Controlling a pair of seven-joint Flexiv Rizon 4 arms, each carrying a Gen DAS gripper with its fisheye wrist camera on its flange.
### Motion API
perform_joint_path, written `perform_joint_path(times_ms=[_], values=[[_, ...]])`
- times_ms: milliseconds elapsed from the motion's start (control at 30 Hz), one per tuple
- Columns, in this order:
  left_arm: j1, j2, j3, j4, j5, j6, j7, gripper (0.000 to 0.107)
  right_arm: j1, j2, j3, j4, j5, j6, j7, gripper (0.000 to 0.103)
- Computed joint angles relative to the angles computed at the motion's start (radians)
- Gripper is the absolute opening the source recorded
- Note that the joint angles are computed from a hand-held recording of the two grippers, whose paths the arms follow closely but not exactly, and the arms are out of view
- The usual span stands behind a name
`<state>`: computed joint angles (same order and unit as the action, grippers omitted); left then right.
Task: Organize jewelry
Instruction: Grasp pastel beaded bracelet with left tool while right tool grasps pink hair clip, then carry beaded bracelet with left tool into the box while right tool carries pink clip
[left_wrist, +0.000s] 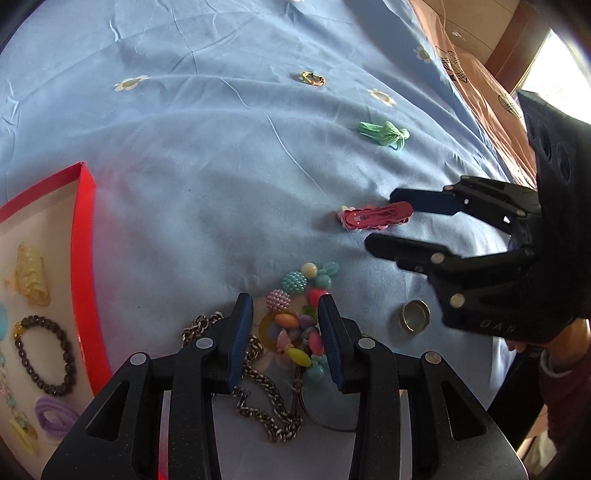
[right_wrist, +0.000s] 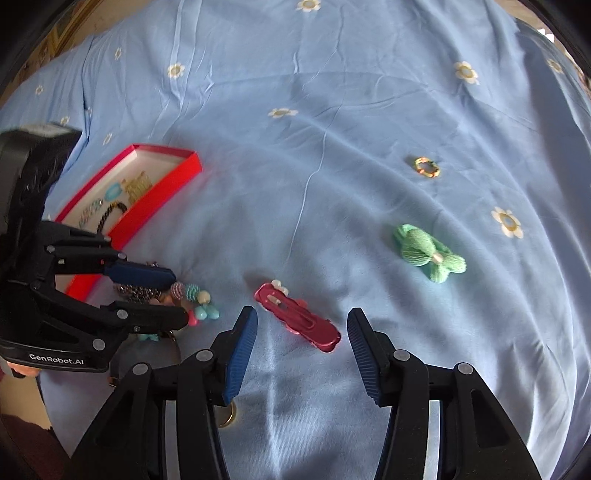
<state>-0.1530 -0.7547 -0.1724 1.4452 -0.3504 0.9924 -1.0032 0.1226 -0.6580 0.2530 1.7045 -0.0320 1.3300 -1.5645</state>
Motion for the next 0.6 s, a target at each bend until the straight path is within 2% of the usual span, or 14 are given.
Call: perform_joint_path(times_ms=[33,67,100,133,200,333,600], values=[[-0.002,-0.003,0.0,-0.002,0.003,0.005,0.002,0.034,0.008,-0.005,-0.006,-0.001,-0.006,-0.006,0.002,0.049],[-0.005,-0.003,0.0,0.002,0.008,0.017,0.008,0.033,0.025,-0.005,-0.026,0.005,-0.017,-0.001,0.014,0.039],[-0.007,-0.003,-0.002,0.006,0.016,0.031,0.02,0.022,0.036,-0.006,-0.037,0.009,-0.025,0.004,0.022,0.035],[-0.011,-0.005,-0.001,0.003,0.022,0.033,0.026,0.016,0.043,-0.004,-0.045,0.015,-0.032,0.012,0.029,0.028],[-0.013,-0.002,-0.001,0.01,0.026,0.048,0.033,0.016,0.042,0.0,-0.044,0.02,-0.035,0.015,0.04,0.017],[0.006,0.014,-0.026,0.042,-0.004,0.079,0.044,0.015,0.033,0.015,-0.037,0.039,-0.023,0.03,0.078,0.017],[0.095,0.101,-0.128,0.197,-0.154,0.197,0.115,0.015,-0.061,0.055,0.097,0.089,0.1,0.126,0.099,0.016]])
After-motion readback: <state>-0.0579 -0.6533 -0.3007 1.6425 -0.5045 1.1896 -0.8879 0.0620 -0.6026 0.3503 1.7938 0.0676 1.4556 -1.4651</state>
